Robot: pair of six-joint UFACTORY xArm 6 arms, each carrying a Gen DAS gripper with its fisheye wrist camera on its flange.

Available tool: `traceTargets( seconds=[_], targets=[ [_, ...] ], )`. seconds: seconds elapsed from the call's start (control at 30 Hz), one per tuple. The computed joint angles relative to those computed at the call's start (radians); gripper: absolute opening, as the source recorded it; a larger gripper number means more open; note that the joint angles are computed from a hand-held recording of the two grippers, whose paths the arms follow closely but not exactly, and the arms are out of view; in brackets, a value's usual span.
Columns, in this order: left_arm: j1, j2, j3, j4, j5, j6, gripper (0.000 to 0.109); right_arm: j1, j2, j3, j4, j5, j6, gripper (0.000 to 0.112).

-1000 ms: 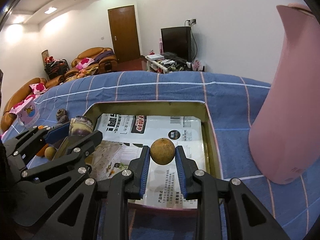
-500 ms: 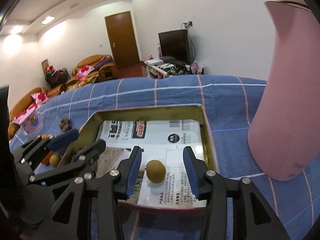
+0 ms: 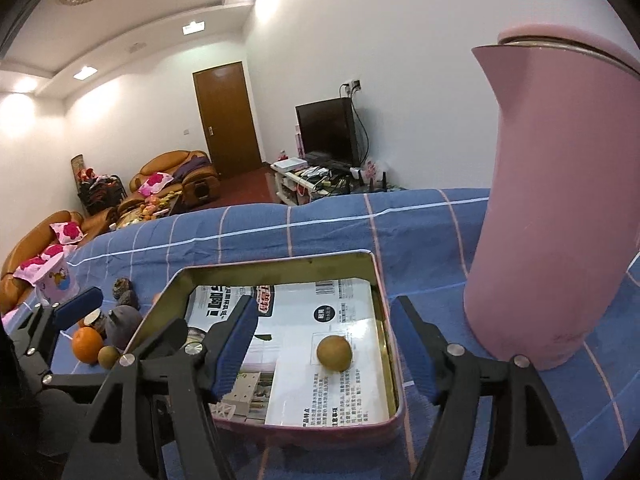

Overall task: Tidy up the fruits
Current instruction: 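Open both tools to drop the cake cup and brown fruit into the tin, then grasp the large orange with the left tool while the right tool grasps a brown fruit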

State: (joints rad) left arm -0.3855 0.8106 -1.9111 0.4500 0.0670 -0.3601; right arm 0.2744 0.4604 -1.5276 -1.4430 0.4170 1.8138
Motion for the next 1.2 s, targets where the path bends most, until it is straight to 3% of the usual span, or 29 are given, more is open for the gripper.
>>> traceTargets(
  seconds=[0.33, 0.47, 0.7, 1.2],
  targets=[
    [-0.004, 0.002, -0.009, 0.020, 0.026, -0.006, 0.103, 0.030, -0.041, 0.039, -0.145, 0.116, 0.152, 0.073],
    [-0.002, -0.001, -0.008, 0.120, 0.026, -0.078, 0.103, 0.045, -0.060, 0.061, -0.166, 0.172, 0.192, 0.079],
    [0.002, -0.014, 0.002, 0.260, 0.018, -0.181, 0.103, 0.060, -0.078, 0.083, -0.140, 0.234, 0.204, 0.080],
    [0.037, -0.087, 0.143, 0.104, -0.073, -0.026, 0.103, 0.106, -0.090, 0.101, -0.093, 0.290, 0.220, 0.080]
  ],
)
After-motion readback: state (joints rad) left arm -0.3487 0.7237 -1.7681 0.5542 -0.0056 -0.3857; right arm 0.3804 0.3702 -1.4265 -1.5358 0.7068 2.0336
